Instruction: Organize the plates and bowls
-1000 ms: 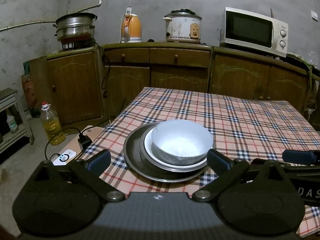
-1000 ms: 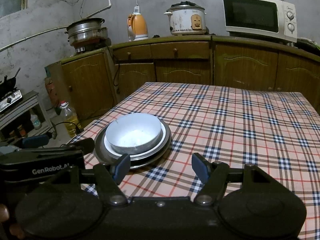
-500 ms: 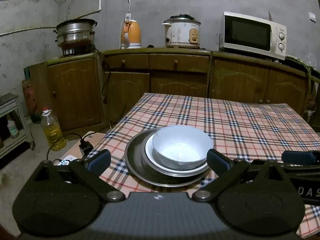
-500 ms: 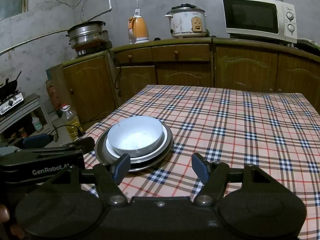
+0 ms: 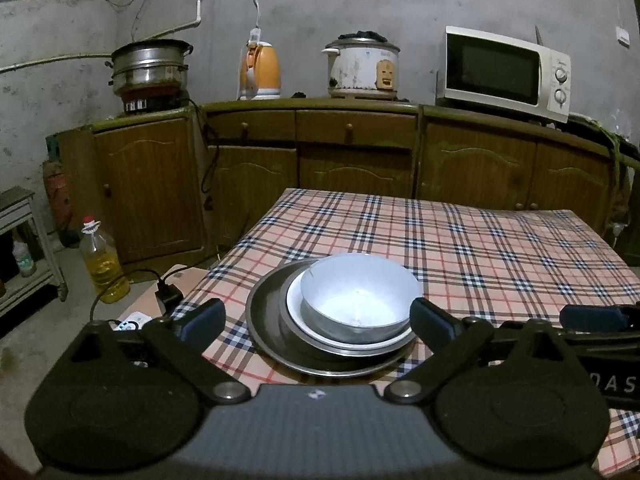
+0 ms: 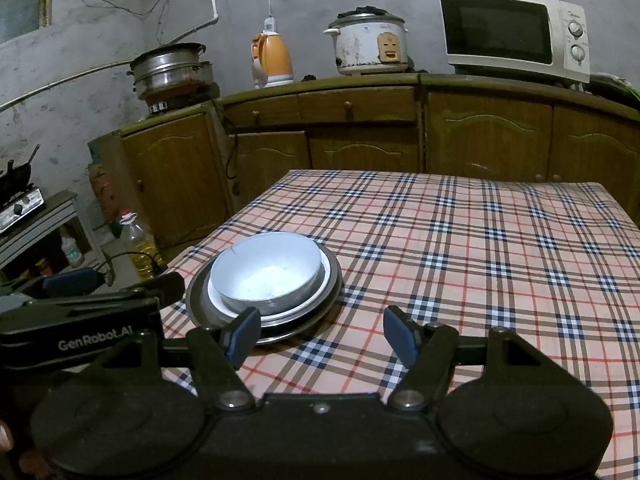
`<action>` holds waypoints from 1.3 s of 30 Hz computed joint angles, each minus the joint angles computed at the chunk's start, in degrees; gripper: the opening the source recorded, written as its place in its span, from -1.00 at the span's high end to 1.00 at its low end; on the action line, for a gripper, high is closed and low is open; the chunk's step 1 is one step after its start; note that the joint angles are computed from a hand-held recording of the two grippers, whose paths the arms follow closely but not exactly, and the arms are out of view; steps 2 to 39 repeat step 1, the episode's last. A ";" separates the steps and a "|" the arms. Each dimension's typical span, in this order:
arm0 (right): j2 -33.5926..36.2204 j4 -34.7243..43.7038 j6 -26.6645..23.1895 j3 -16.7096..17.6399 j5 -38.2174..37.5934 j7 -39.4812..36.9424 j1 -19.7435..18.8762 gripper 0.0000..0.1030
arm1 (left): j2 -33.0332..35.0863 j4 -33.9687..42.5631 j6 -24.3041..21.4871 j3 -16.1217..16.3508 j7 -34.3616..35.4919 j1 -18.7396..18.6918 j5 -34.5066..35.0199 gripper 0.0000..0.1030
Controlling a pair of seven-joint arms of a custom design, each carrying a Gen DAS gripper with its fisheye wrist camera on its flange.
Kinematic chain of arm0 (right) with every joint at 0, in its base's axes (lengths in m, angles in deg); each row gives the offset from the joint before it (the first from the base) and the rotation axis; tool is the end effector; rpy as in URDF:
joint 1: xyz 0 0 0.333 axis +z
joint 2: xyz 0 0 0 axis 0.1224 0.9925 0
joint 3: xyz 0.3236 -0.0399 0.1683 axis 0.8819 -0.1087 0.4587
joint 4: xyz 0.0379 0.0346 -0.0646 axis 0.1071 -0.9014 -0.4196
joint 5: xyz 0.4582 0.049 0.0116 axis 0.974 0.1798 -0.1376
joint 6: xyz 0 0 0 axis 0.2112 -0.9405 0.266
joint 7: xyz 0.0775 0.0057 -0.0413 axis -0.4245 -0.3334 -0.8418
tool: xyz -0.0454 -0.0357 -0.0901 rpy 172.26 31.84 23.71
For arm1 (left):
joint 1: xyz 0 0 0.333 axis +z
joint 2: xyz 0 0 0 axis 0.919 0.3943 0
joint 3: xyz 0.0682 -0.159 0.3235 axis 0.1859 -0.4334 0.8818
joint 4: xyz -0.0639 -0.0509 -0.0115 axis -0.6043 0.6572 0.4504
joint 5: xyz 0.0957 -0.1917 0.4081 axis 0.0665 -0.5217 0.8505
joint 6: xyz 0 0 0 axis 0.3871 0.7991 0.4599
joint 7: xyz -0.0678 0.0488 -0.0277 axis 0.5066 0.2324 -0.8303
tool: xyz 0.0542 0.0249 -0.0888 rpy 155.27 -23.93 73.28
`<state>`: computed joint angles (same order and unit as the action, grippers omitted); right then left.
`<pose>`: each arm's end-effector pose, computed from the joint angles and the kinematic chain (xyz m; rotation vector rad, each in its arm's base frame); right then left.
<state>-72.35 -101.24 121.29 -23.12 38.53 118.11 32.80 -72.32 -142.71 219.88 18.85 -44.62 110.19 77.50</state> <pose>0.4732 0.2889 0.4971 -1.7876 1.1893 -0.5328 0.4500 -0.1517 0.4933 -1.6487 1.2837 -0.7984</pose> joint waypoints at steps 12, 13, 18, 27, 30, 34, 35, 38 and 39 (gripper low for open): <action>-0.01 0.00 -0.05 -0.53 -0.11 0.07 0.51 -0.57 | 0.06 0.11 -0.22 -0.02 0.00 0.00 0.02 -0.98; -0.01 0.00 -0.05 -0.53 -0.11 0.07 0.51 -0.57 | 0.06 0.11 -0.22 -0.02 0.00 0.00 0.02 -0.98; -0.01 0.00 -0.05 -0.53 -0.11 0.07 0.51 -0.57 | 0.06 0.11 -0.22 -0.02 0.00 0.00 0.02 -0.98; -0.01 0.00 -0.05 -0.53 -0.11 0.07 0.51 -0.57 | 0.06 0.11 -0.22 -0.02 0.00 0.00 0.02 -0.98; -0.01 0.00 -0.05 -0.53 -0.11 0.07 0.51 -0.57 | 0.06 0.11 -0.22 -0.02 0.00 0.00 0.02 -0.98; -0.01 0.00 -0.05 -0.53 -0.11 0.07 0.51 -0.57 | 0.06 0.11 -0.22 -0.02 0.00 0.00 0.02 -0.98; -0.01 0.00 -0.05 -0.53 -0.11 0.07 0.51 -0.57 | 0.06 0.11 -0.22 -0.02 0.00 0.00 0.02 -0.98; -0.01 0.00 -0.05 -0.53 -0.11 0.07 0.51 -0.57 | 0.06 0.11 -0.22 -0.02 0.00 0.00 0.02 -0.98; -0.01 0.00 -0.05 -0.53 -0.11 0.07 0.51 -0.57 | 0.06 0.11 -0.22 -0.02 0.00 0.00 0.02 -0.98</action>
